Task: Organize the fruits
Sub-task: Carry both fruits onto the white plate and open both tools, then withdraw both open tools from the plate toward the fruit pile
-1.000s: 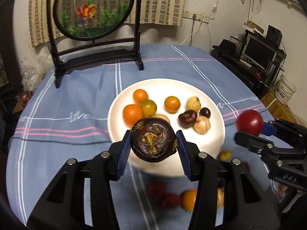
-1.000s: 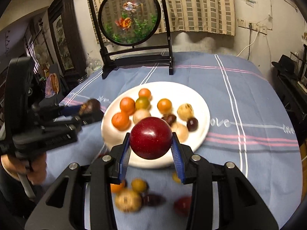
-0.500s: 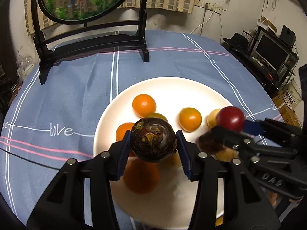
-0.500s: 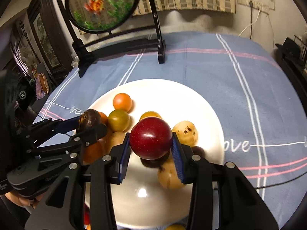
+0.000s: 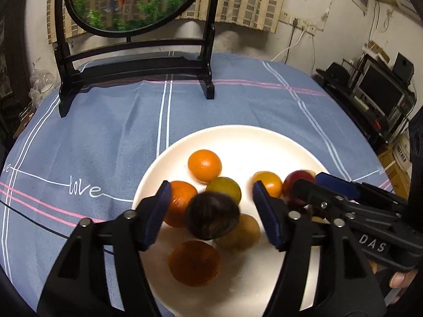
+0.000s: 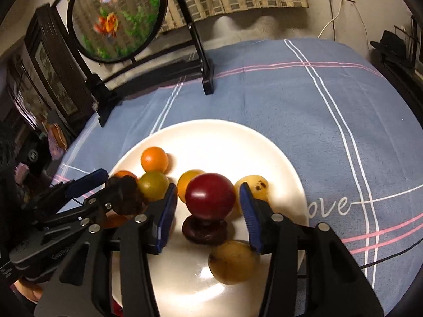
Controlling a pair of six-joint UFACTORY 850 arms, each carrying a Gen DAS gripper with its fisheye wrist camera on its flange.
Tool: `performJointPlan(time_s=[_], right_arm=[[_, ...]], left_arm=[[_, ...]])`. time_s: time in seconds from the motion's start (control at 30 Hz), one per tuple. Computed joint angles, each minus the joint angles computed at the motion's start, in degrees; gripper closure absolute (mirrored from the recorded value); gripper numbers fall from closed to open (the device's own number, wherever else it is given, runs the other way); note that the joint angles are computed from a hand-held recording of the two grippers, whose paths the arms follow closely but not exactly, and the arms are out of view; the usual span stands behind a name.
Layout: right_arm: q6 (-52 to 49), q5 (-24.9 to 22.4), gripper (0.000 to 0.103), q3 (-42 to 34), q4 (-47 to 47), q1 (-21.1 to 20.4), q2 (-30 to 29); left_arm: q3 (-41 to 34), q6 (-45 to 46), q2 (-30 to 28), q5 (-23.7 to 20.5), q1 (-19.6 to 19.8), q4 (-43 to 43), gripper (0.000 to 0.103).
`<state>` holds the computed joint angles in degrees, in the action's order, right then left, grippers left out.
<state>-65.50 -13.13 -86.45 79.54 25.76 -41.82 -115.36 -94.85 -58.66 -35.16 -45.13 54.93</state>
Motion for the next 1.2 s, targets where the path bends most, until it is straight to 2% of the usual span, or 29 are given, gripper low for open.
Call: performJointPlan(time_s=[0.27,0.67,0.77,1.0,1.13,1.2], right_arm=[[-16.2,0.0,0.04,6.2,15.1,0.0,4.9],[-40.3,0.9,0.04,19.4,38.1,-0.3,14.3],[-42.1,0.4,0.04,22.3,40.0,-0.7,16.2],[-53.9,-0.1,0.04,29.8,50.7,-0.7,20.5],[-67.9,0.6,0.04,34.0,63.7,-0.4,22.5],[-71.2,0.7,0.04,35.6,66.6,-0.3,23.3]], left_arm=[[4.8,-5.3,3.8,-0.8,-2.1,6.0,0.029],[14.7,-14.5,10.9,-1.5,-6.2,13.0,0.022],[17.6,-17.2,12.6,-1.3,-7.2,14.6,0.022],[24.8,-24.1,16.6,-1.1,-9.4,17.3,0.016],[27.7,-26.0,18.0,-1.3,-10.7,17.8,0.014],[28.8,-26.4,18.3,-1.2,-11.2,17.5,0.014]])
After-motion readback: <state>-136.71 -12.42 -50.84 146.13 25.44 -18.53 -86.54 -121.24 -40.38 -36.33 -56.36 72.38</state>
